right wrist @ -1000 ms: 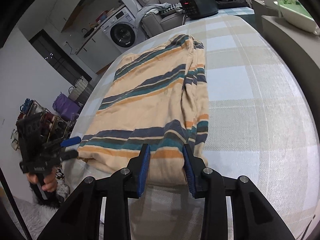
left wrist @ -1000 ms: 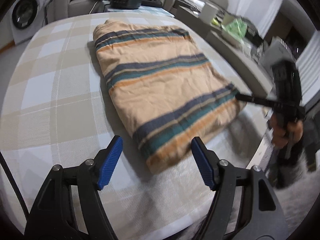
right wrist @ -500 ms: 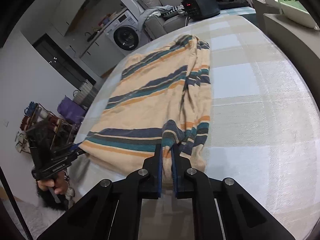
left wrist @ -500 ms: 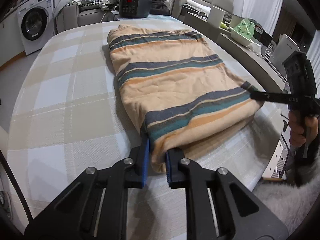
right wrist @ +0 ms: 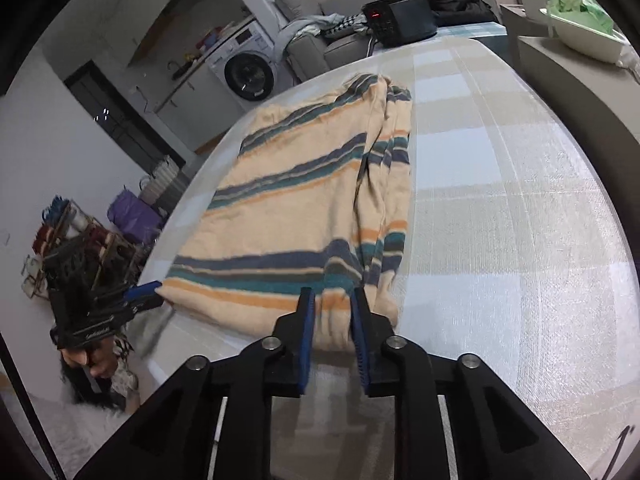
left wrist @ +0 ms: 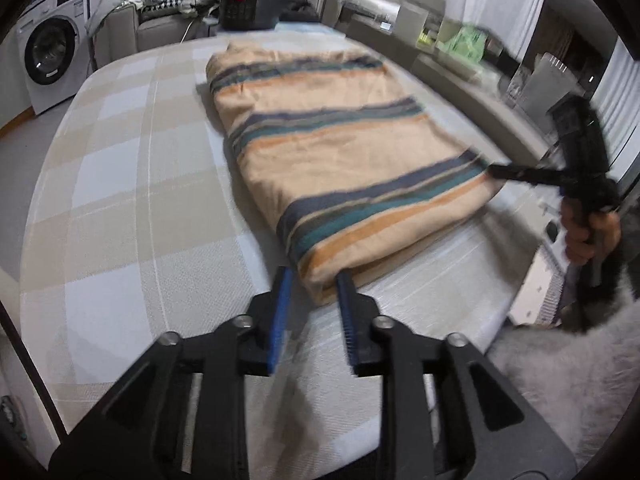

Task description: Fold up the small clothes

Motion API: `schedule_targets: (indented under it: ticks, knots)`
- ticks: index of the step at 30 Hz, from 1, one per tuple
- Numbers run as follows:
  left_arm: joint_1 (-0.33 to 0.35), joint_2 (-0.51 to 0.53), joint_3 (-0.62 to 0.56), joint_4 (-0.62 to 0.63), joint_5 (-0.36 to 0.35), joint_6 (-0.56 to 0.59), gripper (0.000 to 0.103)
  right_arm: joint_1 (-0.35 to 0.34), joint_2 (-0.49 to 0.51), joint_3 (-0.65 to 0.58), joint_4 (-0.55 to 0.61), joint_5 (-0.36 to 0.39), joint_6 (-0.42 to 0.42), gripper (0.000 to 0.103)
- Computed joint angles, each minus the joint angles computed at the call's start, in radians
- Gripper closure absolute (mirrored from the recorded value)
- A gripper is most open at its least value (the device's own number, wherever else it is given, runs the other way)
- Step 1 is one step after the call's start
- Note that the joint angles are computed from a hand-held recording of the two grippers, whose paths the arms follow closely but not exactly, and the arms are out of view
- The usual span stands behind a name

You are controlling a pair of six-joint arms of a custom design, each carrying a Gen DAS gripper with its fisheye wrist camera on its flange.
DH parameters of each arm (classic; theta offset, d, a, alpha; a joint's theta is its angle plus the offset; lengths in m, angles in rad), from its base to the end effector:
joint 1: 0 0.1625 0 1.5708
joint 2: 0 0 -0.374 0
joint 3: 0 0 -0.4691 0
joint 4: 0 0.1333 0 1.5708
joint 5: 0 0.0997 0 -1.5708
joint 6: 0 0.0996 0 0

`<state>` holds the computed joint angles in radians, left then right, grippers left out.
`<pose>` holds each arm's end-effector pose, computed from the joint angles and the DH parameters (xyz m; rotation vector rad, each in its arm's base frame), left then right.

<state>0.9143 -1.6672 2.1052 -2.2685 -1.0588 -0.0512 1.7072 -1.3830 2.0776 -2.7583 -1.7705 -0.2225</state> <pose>-0.1655 -0.5131 0.2775 0.7148 2.5979 -0.5741 0.1892 -0.5436 0.1908 0.4366 -2.8080 0.7017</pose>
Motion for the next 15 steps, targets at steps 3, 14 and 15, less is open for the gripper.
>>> schedule_targets:
  ticks: [3, 14, 15]
  knots:
    - [0.0, -0.014, 0.0, -0.027, -0.039, -0.004, 0.06, -0.011, 0.026, -0.017, 0.019, 0.015, 0.031, 0.083]
    - [0.03, 0.167, -0.072, -0.133, 0.027, -0.075, 0.055, 0.004, 0.011, 0.006, 0.013, -0.052, -0.029, 0.091]
    - [0.03, 0.171, -0.07, -0.116, 0.042, -0.074, 0.055, 0.009, 0.01, 0.004, 0.008, -0.054, -0.03, 0.085]
